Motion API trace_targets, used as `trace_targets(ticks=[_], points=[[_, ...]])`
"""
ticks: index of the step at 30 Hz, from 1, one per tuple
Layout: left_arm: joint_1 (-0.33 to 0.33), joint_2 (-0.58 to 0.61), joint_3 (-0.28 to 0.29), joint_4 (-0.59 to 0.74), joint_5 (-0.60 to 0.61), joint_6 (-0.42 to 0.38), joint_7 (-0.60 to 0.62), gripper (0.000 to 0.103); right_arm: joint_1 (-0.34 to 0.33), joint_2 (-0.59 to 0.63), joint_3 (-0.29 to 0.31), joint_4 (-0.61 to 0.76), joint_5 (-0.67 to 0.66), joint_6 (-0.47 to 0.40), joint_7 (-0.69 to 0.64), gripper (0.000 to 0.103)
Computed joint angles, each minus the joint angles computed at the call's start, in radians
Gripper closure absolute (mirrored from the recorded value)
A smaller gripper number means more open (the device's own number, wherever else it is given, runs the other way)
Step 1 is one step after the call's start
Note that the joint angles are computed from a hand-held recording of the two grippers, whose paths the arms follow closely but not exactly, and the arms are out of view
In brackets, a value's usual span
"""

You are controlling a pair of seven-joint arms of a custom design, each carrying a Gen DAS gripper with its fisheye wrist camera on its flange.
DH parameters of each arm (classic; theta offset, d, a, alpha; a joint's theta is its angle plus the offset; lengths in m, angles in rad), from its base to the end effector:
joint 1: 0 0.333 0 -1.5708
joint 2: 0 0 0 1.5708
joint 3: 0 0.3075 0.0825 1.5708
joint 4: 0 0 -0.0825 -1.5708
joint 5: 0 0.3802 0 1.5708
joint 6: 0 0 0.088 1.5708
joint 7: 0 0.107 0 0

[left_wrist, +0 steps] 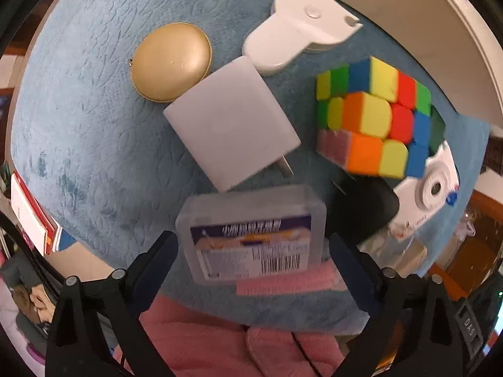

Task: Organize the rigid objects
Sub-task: 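Grasp the clear toothbrush case with the left tool while the right tool grasps the beige wooden block, then carry the case and block into the white tray and open both tools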

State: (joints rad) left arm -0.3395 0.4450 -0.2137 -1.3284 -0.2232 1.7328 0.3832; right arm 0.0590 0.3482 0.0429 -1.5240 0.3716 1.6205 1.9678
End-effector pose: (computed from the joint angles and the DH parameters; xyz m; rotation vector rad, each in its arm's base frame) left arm 0.5810 -0.3508 0.4784 2.5643 -1.2037 -0.0808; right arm 0.6240 0.0980 0.4417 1.7289 -2.5035 -0.7045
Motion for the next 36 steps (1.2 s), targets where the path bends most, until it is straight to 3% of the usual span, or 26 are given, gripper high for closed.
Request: trace_targets(ticks=[7, 11, 17, 22, 27, 36], points=[[0.022, -0.053, 0.002, -0.103, -0.025, 0.026, 0.002, 0.009, -0.001, 0.054, -0.002, 0.055, -0.038, 0.02, -0.01, 0.034], [0.034, -0.101, 0.002, -0.177, -0.032, 0.058, 0.016, 0.01, -0.01, 0.076, 0.003, 0.053, -0.026, 0.041, -0.013, 0.052], [0.038, -0.173, -0.005, -0.29, -0.046, 0.12, 0.025, 0.01, -0.022, 0.058, 0.006, -0.012, -0.011, 0.1, -0.046, 0.054], [0.028, -0.172, -0.018, -0.309, -0.066, 0.159, 0.02, 0.01, -0.005, -0.058, -0.004, -0.132, -0.038, 0.124, -0.038, 0.054], [0.049, -0.293, -0.022, -0.468, -0.122, 0.192, 0.073, 0.01, 0.015, -0.164, -0.014, -0.257, -0.037, 0.16, 0.0, 0.054], [0.106, -0.582, 0.004, -0.744, -0.16, 0.229, 0.221, 0.01, 0.112, -0.378, 0.001, -0.429, -0.036, 0.271, 0.117, 0.054]])
